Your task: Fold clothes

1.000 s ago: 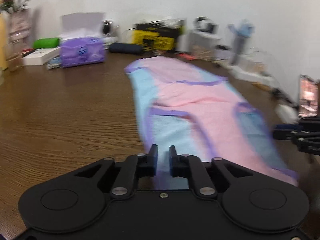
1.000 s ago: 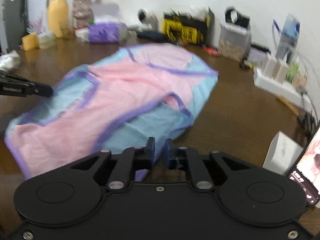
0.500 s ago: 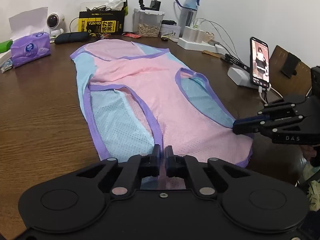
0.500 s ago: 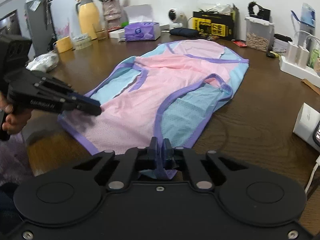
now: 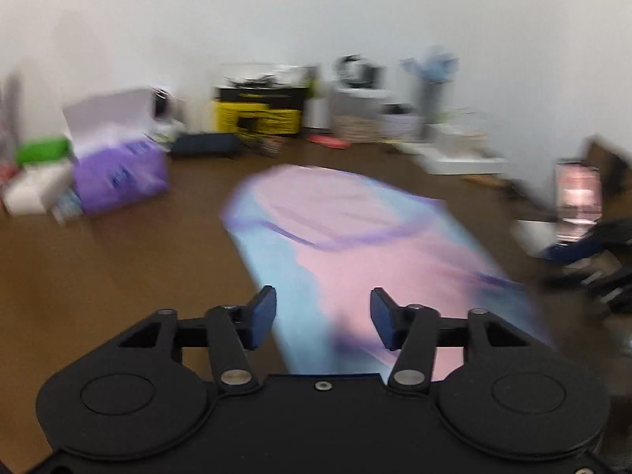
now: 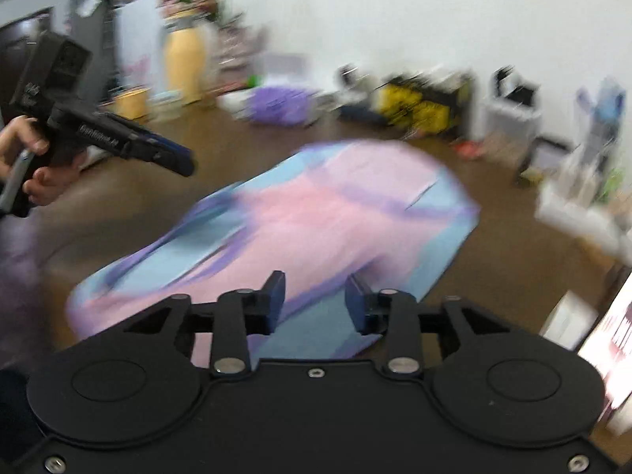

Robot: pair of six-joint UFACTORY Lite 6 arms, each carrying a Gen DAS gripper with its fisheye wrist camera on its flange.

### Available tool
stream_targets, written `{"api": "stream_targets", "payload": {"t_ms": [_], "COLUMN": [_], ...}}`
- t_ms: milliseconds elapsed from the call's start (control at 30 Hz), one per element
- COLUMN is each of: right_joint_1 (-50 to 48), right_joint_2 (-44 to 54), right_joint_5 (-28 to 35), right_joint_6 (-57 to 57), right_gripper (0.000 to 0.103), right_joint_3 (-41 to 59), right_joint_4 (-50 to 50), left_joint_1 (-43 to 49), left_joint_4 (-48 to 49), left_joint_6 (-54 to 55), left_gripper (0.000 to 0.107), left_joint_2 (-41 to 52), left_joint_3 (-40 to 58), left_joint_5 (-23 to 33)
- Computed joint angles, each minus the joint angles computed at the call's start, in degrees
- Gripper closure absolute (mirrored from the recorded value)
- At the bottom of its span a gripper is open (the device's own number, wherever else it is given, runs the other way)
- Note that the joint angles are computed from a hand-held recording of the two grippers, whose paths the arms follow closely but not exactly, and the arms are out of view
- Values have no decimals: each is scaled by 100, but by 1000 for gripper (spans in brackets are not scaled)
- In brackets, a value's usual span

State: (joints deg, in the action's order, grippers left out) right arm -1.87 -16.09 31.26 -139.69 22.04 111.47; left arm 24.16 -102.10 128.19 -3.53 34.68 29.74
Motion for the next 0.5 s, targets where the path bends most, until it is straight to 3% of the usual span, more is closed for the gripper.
{"api": "stream_targets", "payload": {"t_ms": [67,133,300,333,367,400,500], "right_joint_1": [352,478,524,548,553,616,616], "right_joint_2": [1199,2399,4447,4828,4999,5346,5597], "right_joint_5": [-488,-649,-1320,-1439,-1509,-1639,-1687], "right_joint_6": [-623,-1304,-193,112,276,254,-259], "right_gripper": [58,58,58,58,58,58,58], "right_joint_3": [1105,2266,4554,4984,5174,5536,5709], "right_joint_4": [1199,2159,1409,1209,1011,1054,1617], "left_joint_1": [-644,-955,-1126,-1153,-1136,-1104,-1032], "left_joint_4": [-856,-1039,-4,244,657,832,199], "left_joint_6": [393,314,-669,-897,-1365,-1625,-1005], "left_gripper": [55,55,56,64,85,93,103], "left_joint_2": [1199,2328,3498,3696,3868,4026,3915], "left_joint_3": [1130,2297,3594,3821,4022,4172,3932], "left_joint_5": [-731,-1102,-1384,-1416,-1372,-1287,-1105]}}
